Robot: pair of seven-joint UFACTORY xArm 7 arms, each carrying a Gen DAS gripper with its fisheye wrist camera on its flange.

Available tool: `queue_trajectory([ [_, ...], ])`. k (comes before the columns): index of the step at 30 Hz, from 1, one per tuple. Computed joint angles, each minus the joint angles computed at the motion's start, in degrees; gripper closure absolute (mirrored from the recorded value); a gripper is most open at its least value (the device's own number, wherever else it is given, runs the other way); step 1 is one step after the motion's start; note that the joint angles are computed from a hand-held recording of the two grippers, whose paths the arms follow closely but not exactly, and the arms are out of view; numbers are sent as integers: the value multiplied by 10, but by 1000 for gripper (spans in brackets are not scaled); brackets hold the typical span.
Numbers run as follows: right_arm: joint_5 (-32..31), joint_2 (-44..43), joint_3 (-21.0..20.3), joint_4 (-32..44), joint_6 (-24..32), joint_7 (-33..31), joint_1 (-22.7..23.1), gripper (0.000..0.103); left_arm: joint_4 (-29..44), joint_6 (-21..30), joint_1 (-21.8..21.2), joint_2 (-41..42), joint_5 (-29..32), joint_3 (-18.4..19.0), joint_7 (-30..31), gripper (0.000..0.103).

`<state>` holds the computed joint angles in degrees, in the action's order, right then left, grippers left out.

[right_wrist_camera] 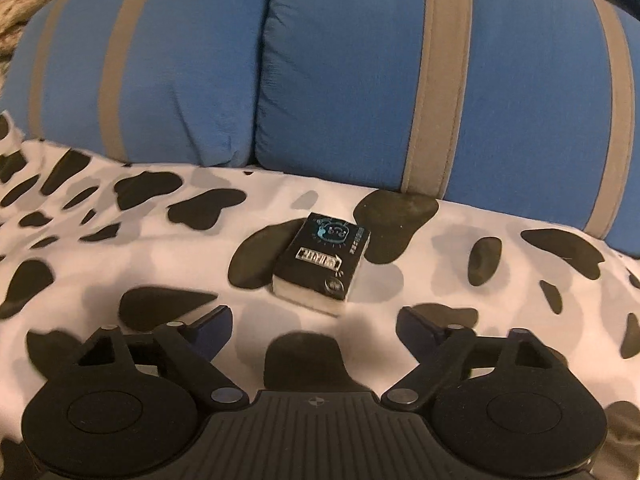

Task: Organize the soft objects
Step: 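Close the right tool on the black printed tissue pack, then carry the pouch in the left tool and tissue pack in the right to the box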

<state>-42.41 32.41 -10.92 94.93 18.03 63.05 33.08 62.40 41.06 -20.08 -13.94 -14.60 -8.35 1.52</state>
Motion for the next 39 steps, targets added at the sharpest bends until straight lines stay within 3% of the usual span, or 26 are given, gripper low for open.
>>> queue_trajectory([
  [8, 32, 79, -7, 109, 39, -5, -2, 20, 8, 4, 1, 11, 4, -1, -3, 100],
  [10, 60, 94, 6, 136, 64, -20, -12, 28, 12, 6, 1, 16, 7, -3, -6, 100],
  [12, 83, 98, 20, 146, 75, -46, -23, 48, 14, 5, 0, 18, 8, -4, -6, 100],
  [13, 88, 96, 21, 145, 82, -57, -23, 48, 14, 5, -1, 19, 9, -5, -7, 100],
  [21, 47, -15, 6, 2, 41, -67, -16, 50, 8, 2, -2, 24, 31, -13, -20, 100],
  [26, -3, -99, 18, -92, 32, -57, -29, 51, 5, -3, -4, 26, 43, -16, -28, 100],
  [36, -80, -268, 81, -269, 42, -31, -79, 51, -3, -25, -12, 28, 40, -17, -27, 100],
  [39, -63, -318, 108, -317, 55, -53, -96, 51, -9, -40, -19, 23, 28, -16, -16, 100],
])
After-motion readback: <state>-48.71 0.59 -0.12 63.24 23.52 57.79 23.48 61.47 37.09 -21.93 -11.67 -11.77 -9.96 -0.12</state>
